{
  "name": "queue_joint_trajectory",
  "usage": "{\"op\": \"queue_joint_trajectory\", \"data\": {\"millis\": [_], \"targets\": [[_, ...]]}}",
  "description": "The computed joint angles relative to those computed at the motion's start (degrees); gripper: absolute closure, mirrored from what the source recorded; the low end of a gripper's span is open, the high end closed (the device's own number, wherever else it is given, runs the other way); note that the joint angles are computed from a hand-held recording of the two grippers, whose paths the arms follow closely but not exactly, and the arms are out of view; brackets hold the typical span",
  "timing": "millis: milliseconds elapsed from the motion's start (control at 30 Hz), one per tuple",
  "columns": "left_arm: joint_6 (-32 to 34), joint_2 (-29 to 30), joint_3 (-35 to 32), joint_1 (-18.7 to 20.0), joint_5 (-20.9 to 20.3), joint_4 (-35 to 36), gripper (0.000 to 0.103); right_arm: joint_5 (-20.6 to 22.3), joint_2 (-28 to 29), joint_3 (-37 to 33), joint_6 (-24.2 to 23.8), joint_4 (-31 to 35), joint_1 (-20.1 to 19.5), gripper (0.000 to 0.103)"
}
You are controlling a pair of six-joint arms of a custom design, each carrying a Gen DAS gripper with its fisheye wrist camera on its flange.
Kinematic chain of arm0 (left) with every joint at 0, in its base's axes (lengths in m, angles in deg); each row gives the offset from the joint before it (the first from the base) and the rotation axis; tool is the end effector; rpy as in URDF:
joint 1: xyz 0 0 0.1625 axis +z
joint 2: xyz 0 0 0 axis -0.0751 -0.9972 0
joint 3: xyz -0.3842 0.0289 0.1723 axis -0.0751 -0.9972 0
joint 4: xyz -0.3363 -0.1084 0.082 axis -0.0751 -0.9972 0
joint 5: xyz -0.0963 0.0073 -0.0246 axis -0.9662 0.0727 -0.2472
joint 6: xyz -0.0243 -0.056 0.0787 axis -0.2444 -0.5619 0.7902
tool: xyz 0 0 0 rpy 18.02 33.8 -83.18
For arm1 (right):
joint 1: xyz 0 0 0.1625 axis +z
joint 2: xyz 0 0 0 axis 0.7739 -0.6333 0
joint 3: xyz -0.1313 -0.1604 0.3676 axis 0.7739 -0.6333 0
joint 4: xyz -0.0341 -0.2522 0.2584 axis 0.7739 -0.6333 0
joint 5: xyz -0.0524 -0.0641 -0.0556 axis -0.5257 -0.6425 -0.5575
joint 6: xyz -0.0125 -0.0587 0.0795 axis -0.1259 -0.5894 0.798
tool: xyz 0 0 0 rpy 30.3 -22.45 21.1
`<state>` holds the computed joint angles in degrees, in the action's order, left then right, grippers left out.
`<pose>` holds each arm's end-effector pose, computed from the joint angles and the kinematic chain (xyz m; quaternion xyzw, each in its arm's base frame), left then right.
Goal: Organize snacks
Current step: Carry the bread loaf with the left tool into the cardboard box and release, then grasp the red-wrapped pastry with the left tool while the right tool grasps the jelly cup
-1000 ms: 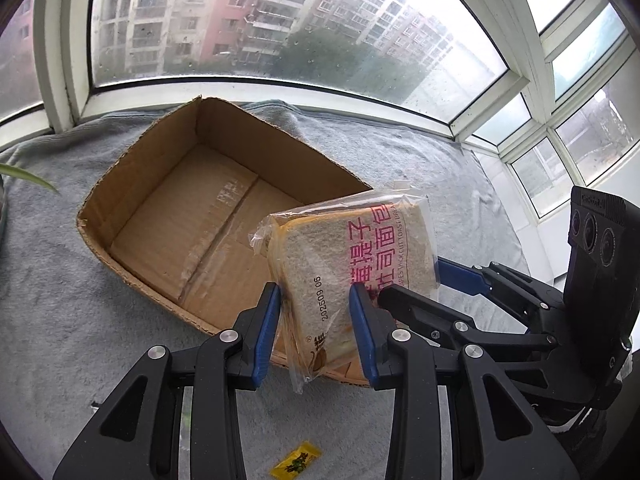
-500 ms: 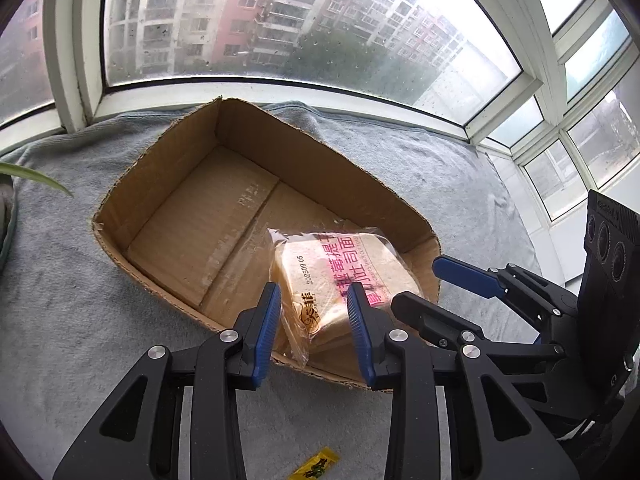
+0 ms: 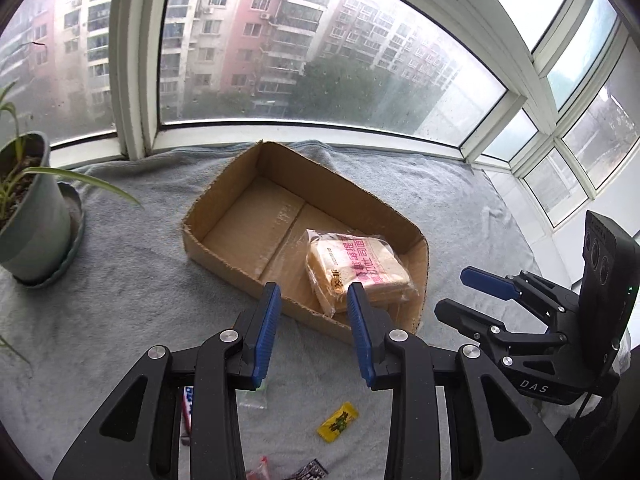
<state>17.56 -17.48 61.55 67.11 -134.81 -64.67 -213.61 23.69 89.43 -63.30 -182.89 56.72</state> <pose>-0.1943 -0.7070 0.1873 0.3826 0.9183 -0.0608 0.0812 0.2371 -0.5635 0.1212 0.0157 -0.8730 0.3317 0.3571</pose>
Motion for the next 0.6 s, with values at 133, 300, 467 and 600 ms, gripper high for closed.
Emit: {"op": "queue_joint_trajectory", "data": {"millis": [133,300,467,600], "targets": [[2.7,-4.5,4.6,0.0,1.3,-3.2,0.07,-0.6,-0.9,3.6,0.9,-2.4,2.8,0.042],[4.1,-9.7,8.6,1.1,2.4,-3.7,0.069,-2.0,-1.4,7.9,2.8,-5.1,6.4,0.042],[5.1,-14.4,12.2,2.9,4.0,-3.7,0.068,-3.5,-1.2,11.9,6.7,-4.7,9.5,0.042],[4.7,-17.7,14.9,4.7,5.7,-3.5,0.058,-4.1,-0.4,14.6,11.1,-3.6,11.1,0.042]]}}
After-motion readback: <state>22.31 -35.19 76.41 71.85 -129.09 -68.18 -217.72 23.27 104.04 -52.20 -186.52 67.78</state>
